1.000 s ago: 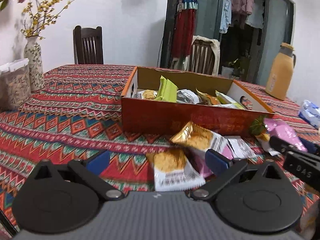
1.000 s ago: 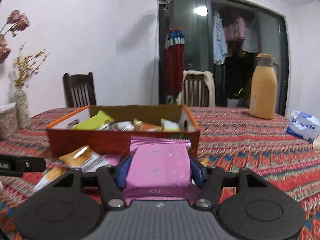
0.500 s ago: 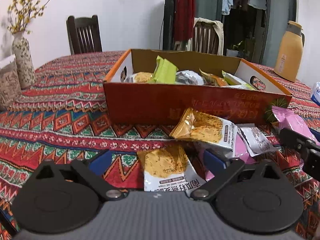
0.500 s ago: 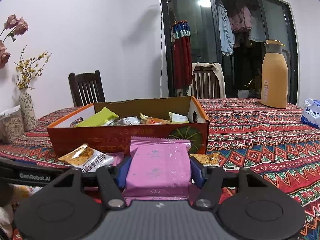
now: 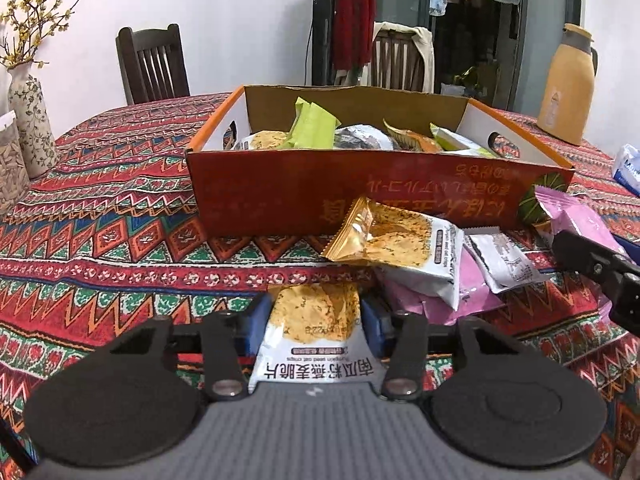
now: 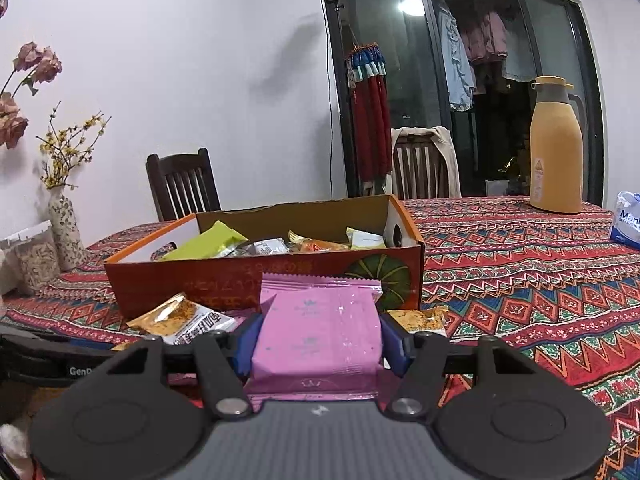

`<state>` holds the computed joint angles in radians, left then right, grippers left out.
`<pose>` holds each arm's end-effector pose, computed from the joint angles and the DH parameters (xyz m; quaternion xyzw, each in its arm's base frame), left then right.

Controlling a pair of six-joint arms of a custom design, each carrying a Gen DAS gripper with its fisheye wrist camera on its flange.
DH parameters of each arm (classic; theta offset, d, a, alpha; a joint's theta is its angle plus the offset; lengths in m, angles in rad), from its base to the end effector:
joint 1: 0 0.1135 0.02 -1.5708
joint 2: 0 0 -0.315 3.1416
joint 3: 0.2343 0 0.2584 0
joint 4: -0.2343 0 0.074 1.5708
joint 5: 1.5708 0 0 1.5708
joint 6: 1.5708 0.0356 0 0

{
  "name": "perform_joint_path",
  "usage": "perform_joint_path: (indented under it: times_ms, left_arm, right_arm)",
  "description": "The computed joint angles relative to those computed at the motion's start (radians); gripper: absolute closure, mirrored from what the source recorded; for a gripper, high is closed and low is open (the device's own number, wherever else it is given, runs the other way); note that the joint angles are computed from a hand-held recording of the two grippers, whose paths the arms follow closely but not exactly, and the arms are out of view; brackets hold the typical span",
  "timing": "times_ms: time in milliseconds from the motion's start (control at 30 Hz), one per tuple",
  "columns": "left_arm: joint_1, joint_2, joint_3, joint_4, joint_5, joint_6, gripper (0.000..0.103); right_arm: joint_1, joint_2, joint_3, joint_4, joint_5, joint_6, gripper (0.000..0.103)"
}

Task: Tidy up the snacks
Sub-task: 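Grasp a pink packet with the right tool while the left tool grasps a cookie packet, then carry the pink packet and cookie packet over the box and open both tools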

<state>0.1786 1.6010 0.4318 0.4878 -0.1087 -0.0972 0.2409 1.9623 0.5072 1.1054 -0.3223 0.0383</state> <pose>0.2630 0.0514 0.1516 -0.1471 0.8896 0.0665 0.4272 0.3178 0.0897 0.1250 -0.1733 0.7953 0.2089 0.5421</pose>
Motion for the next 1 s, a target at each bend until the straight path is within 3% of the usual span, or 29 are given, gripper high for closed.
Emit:
perform_joint_path:
  times_ms: [100,400,567,867,1000]
  left_arm:
    - [0.004,-0.01,-0.021,0.031,0.021,0.006,0.06]
    - [-0.024,-0.07,-0.142,0.215,-0.033,0.013,0.06]
    - [0.002,-0.14,-0.175,0.192,0.0,0.013,0.06]
    - [0.037,-0.381,-0.163,0.077,0.02,0.055,0.06]
    - [0.003,-0.399,-0.11,0.057,-0.006,0.09,0.06]
  right_arm:
    - [-0.004,0.003,-0.003,0.012,-0.013,0.002,0.042]
    - [-0.007,0.006,-0.027,0.062,-0.013,0.008,0.042]
    - [0.004,0.008,-0.048,0.107,0.014,-0.004,0.042]
    - [0.017,-0.115,-0.043,0.01,0.024,-0.051,0.042]
    - [0.032,-0.171,0.011,-0.055,0.045,-0.063,0.042]
